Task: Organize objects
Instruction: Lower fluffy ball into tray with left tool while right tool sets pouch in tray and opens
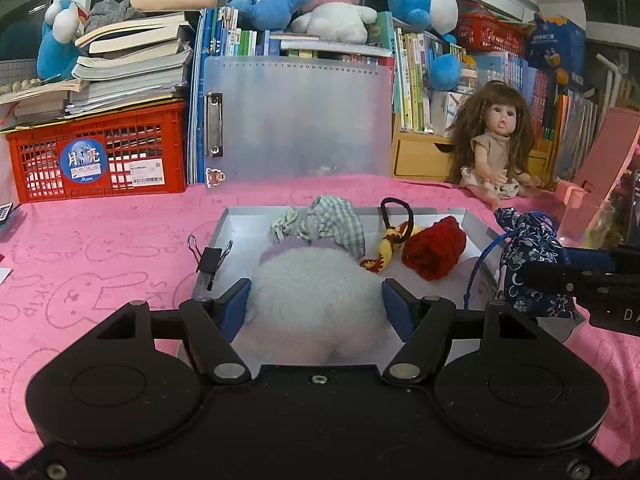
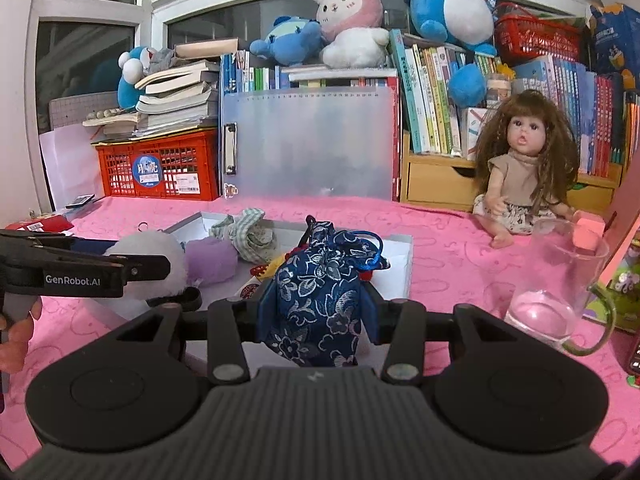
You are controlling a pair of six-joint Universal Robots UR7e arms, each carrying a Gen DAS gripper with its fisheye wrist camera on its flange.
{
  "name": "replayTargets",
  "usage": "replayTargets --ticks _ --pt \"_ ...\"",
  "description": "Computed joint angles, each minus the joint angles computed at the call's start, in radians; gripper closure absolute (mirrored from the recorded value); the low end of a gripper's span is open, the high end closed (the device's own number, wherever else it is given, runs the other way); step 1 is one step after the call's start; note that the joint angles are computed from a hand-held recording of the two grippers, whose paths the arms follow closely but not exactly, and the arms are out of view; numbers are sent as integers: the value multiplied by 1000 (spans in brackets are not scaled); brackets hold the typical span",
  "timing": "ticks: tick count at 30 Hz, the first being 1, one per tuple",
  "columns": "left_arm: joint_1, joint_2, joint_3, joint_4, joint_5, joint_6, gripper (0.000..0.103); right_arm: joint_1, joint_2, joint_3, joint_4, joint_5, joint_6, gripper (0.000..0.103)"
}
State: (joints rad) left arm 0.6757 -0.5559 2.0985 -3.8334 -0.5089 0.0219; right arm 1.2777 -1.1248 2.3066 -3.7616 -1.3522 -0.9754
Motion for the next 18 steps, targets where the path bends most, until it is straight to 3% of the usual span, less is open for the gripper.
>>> replayTargets --ticks 18 --pt "26 40 -46 3 12 28 34 3 44 -37 31 -52 -9 53"
